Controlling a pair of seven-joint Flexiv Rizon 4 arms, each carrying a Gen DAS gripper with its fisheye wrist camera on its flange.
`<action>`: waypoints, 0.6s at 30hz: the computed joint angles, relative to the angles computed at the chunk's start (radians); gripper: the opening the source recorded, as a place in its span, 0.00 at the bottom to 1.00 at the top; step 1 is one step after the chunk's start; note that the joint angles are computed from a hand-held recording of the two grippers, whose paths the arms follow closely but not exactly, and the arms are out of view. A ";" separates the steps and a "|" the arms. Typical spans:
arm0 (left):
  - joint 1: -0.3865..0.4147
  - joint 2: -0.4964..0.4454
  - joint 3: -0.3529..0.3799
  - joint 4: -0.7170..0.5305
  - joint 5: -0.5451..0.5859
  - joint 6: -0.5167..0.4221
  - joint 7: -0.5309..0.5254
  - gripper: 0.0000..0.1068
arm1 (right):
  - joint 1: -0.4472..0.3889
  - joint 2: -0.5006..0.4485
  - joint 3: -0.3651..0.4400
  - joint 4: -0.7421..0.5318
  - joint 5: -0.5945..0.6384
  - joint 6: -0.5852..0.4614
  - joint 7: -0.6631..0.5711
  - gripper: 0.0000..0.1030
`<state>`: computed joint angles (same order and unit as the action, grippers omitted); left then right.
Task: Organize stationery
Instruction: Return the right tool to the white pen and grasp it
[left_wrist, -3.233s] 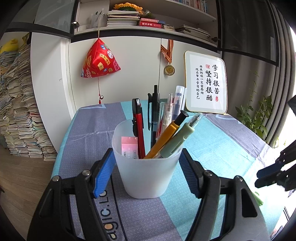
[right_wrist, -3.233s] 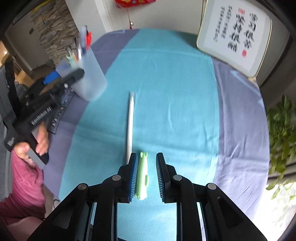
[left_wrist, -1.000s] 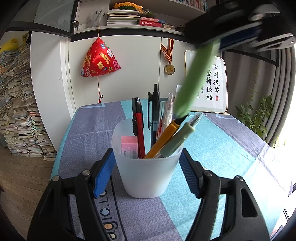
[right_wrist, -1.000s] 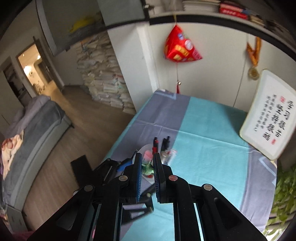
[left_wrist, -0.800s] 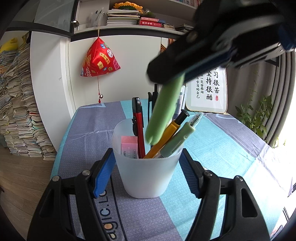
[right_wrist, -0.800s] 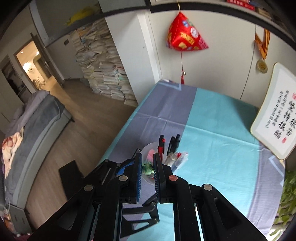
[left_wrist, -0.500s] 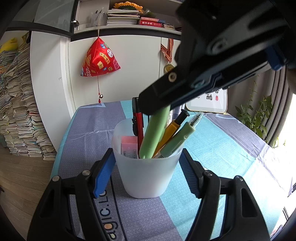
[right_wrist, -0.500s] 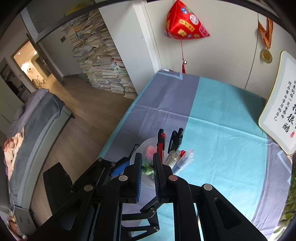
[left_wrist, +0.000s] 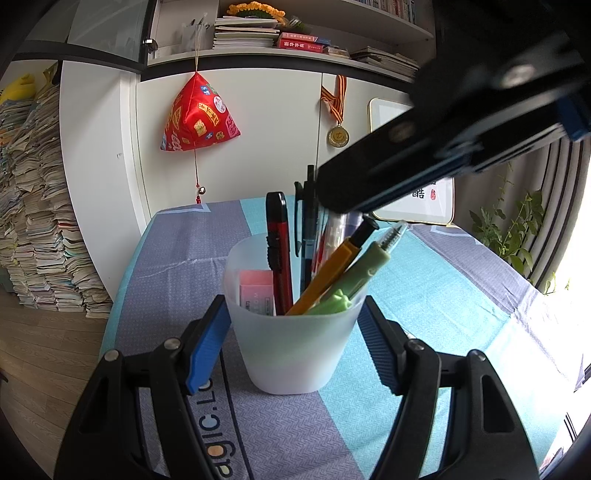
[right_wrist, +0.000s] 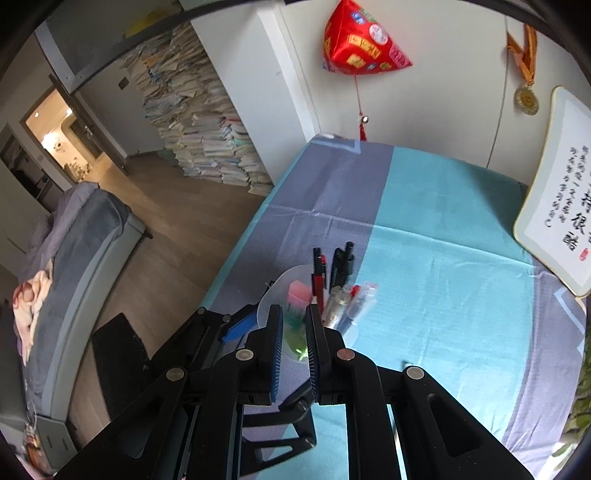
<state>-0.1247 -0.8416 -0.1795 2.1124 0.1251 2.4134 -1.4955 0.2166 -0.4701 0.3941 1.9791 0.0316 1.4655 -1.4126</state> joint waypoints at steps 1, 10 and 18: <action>0.000 0.000 0.000 -0.001 0.000 -0.001 0.000 0.65 | -0.008 0.009 0.007 0.010 0.004 0.008 -0.008 0.12; 0.002 0.001 0.000 -0.003 0.002 -0.004 -0.001 0.65 | 0.007 0.111 -0.061 0.181 -0.005 0.082 0.015 0.12; 0.001 0.002 0.001 0.000 0.002 -0.003 -0.001 0.65 | 0.053 0.105 -0.168 0.324 -0.090 0.049 0.106 0.12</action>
